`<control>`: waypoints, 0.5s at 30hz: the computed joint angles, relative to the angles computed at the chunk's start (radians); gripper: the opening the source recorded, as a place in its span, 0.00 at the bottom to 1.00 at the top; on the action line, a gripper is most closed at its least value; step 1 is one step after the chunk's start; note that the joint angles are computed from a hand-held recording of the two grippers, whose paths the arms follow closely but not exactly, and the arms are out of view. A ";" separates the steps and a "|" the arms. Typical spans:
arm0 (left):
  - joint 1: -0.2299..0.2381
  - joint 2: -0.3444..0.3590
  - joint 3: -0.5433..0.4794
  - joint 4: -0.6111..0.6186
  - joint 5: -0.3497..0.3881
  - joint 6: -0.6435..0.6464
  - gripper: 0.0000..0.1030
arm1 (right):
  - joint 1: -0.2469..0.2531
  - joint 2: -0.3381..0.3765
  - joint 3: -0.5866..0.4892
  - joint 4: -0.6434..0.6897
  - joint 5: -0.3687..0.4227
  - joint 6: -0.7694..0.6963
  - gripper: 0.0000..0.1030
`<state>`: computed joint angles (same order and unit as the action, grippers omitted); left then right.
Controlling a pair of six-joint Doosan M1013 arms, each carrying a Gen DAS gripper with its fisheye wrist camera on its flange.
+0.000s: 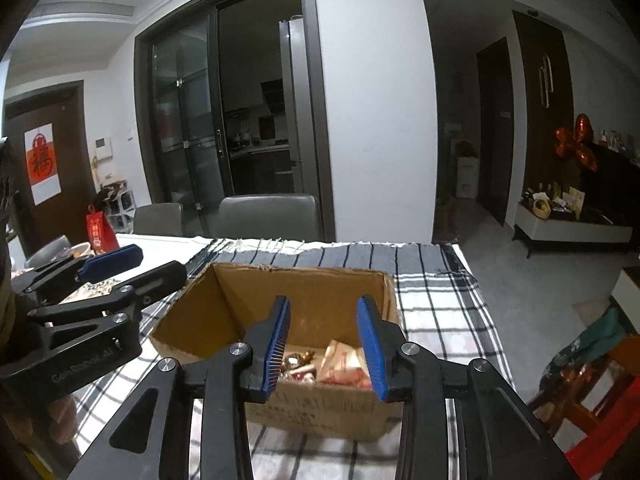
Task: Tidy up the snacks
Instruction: 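Grasp the black cracker bar with the left tool while the right tool grasps the green cracker packet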
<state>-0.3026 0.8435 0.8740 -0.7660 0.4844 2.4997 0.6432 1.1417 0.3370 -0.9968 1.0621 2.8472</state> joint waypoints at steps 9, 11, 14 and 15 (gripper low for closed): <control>0.010 -0.084 0.157 -0.110 -0.006 0.097 0.54 | 0.037 -0.097 0.199 -0.046 -0.032 0.147 0.35; 0.012 -0.101 0.187 -0.137 -0.008 0.122 0.54 | 0.044 -0.109 0.226 -0.051 -0.033 0.173 0.35; 0.016 -0.119 0.227 -0.163 -0.006 0.148 0.54 | 0.053 -0.127 0.266 -0.051 -0.039 0.207 0.35; 0.017 -0.124 0.240 -0.170 -0.005 0.154 0.54 | 0.056 -0.130 0.275 -0.049 -0.035 0.215 0.35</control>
<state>-0.2859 0.7195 1.1138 -0.9360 0.4789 2.6538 0.6993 1.0119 0.6116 -1.0453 1.0269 3.0620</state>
